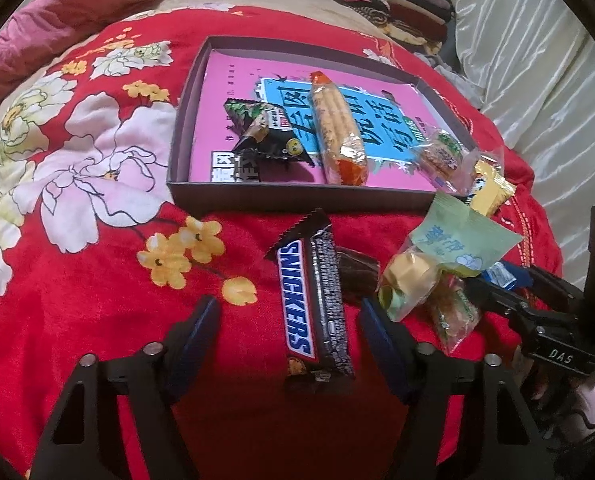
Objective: Organize snacks
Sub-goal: 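Close the left tool on the Snickers bar while the right tool closes on the blue biscuit packet, then carry the Snickers bar with the left tool over the tray while the right tool carries the blue packet there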
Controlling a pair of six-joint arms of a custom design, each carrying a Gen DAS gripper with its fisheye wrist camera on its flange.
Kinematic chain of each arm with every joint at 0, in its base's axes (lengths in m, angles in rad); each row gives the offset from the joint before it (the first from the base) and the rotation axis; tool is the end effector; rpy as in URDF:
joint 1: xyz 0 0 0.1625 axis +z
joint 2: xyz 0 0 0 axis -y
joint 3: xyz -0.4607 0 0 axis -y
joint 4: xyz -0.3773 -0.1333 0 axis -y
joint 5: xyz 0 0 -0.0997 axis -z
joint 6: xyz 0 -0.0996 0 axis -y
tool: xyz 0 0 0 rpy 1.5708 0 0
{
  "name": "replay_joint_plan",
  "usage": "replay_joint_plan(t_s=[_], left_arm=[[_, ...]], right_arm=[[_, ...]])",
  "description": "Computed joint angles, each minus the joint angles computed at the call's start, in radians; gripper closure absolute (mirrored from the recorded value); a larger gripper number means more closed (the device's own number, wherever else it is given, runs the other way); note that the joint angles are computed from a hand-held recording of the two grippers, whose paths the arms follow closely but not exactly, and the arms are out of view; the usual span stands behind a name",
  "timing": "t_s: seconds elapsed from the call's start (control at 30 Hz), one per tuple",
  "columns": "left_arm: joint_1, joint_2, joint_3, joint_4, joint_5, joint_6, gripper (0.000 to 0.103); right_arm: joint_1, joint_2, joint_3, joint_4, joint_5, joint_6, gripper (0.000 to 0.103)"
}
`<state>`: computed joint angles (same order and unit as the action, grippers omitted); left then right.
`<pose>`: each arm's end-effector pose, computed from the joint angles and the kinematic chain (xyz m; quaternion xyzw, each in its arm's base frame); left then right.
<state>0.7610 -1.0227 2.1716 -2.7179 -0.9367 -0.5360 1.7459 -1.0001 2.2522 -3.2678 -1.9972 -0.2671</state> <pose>-0.2252 -0.4800 0.1311 0.1299 0.9412 -0.1936 0.2443 0.1771 -0.4725 0.1529 0.1635 -0.9403 0.2059 0.2161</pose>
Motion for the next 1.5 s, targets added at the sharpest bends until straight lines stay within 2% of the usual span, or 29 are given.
replay_joint_plan(t_s=[0.17,0.27,0.3,0.33,0.53,0.97,1.5], left_arm=[[0.008,0.000,-0.001,0.002,0.002,-0.007,0.045],[0.009,0.000,0.000,-0.007,-0.005,0.001,0.066],[0.009,0.001,-0.001,-0.005,-0.007,0.002,0.079],[0.009,0.002,-0.002,0.003,-0.004,0.001,0.085],[0.012,-0.013,0.003,-0.017,-0.022,0.002,0.086],[-0.038,-0.044,0.009,-0.086,0.042,0.055,0.086],[-0.039,-0.045,0.003,-0.125,0.061,0.073,0.086]], right_arm=[[-0.008,-0.013,0.007,-0.022,0.008,0.012,0.043],[-0.014,-0.023,0.013,-0.046,0.014,0.022,0.043],[-0.015,-0.025,0.015,-0.054,0.015,0.022,0.043],[-0.016,-0.028,0.018,-0.069,0.017,0.022,0.043],[-0.012,-0.035,0.031,-0.154,0.029,-0.005,0.043],[-0.014,-0.051,0.054,-0.279,0.055,-0.044,0.043],[-0.008,-0.040,0.042,-0.332,0.079,-0.094,0.043]])
